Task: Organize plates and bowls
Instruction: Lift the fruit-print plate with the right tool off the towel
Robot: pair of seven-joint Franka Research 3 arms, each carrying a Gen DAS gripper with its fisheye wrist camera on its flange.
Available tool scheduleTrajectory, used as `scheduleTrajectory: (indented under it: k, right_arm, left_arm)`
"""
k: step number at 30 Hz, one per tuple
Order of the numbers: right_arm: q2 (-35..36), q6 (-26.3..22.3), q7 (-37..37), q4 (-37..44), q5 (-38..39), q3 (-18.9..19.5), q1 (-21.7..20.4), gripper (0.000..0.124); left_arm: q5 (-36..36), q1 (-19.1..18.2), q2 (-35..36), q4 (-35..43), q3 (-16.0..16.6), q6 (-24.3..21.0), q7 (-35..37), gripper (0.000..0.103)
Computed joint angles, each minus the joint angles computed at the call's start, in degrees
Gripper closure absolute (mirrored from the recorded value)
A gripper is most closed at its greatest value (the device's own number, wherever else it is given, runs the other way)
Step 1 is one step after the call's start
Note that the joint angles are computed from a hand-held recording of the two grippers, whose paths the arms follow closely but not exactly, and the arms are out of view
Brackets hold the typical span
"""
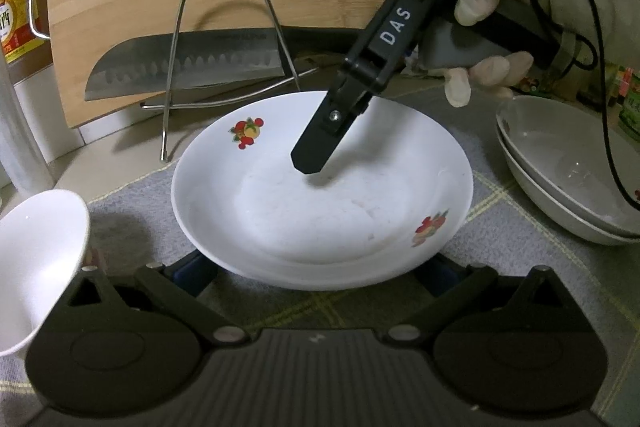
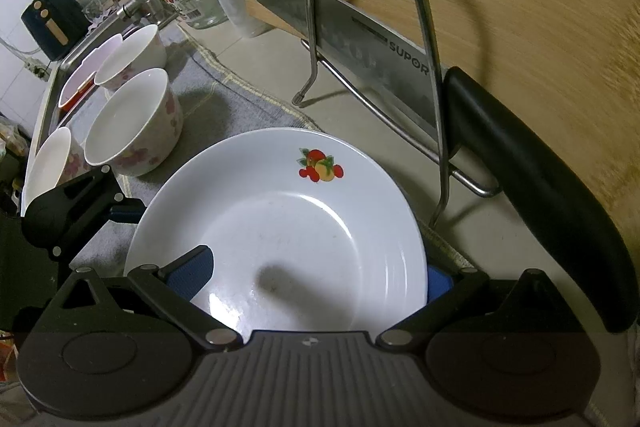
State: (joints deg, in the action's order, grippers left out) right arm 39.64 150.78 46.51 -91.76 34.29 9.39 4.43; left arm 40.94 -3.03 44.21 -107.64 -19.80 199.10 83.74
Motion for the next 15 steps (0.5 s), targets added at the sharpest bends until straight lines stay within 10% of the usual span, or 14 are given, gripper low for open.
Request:
scheduleTrajectory:
  k: [15]
  right_arm:
    - [-0.6,0.4,0.7,-0.9,-1.2,-0.2,0.4,0.021]
  left_arm:
    - [1.3,2.3,0.2,0.0,-2.5,-1.7,0.6,0.0]
